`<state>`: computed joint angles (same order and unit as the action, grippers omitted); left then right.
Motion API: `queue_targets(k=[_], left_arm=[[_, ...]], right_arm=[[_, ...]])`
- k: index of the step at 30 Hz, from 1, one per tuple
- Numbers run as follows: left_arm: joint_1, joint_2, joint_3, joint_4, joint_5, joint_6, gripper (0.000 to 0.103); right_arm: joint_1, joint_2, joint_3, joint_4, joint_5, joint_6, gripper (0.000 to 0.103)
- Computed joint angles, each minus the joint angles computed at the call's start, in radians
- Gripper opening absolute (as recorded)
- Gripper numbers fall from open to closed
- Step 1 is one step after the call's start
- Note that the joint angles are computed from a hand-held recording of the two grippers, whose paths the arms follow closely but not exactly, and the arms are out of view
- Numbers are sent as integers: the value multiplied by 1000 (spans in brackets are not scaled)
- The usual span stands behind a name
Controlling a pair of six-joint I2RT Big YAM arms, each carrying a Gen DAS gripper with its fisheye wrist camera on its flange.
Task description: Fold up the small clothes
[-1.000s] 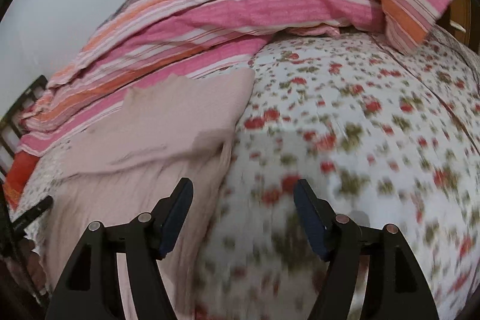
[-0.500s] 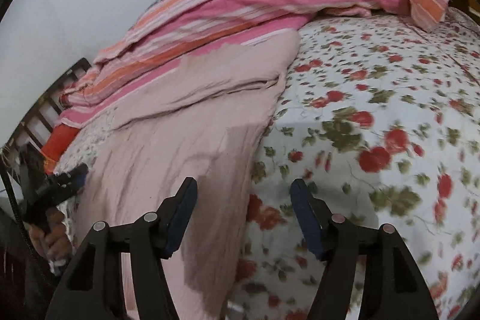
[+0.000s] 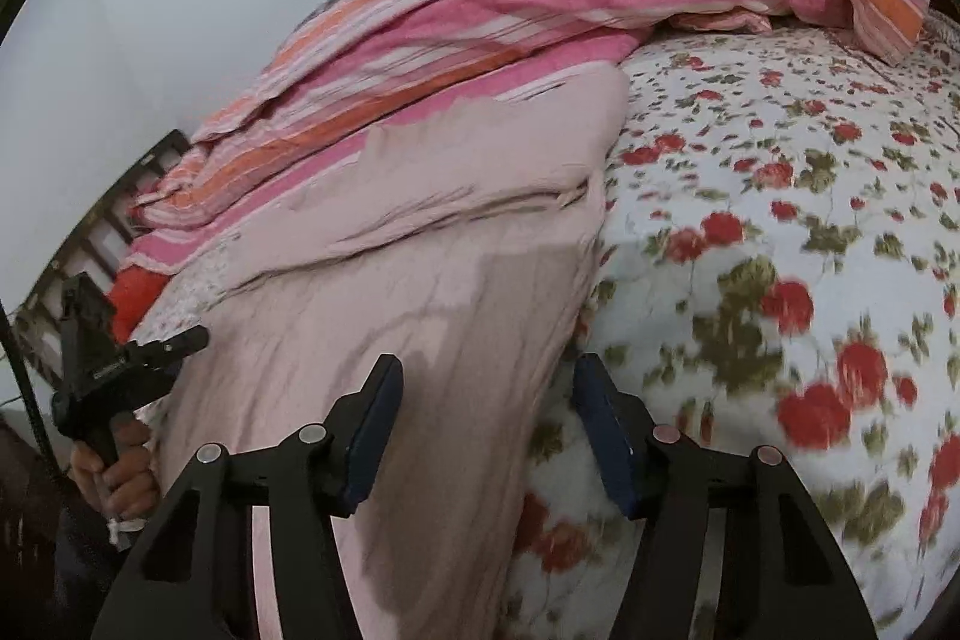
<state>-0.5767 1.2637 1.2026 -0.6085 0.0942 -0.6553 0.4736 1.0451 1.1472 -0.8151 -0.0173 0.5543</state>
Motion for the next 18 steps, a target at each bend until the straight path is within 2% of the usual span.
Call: queue_targets(k=[3, 6, 10, 12, 16, 18], left_arm=[[-18, -54, -58, 39, 20, -29, 55], [-48, -110, -106, 55, -4, -38, 55], [-100, -161, -147, 15, -61, -64, 52], [-128, -200, -182, 17, -95, -73, 52], [-167, -266, -245, 40, -108, -132, 52], [-194, -284, -260, 28, -125, -144, 52]], right_arm=[[27, -44, -24, -8, 3, 11, 54], [51, -65, -34, -35, -17, 32, 48], [116, -93, -59, -72, 52, 39, 45], [151, -113, -71, -86, 79, 53, 45], [205, -132, -81, -120, 124, 67, 44], [232, -142, -88, -137, 140, 79, 44]])
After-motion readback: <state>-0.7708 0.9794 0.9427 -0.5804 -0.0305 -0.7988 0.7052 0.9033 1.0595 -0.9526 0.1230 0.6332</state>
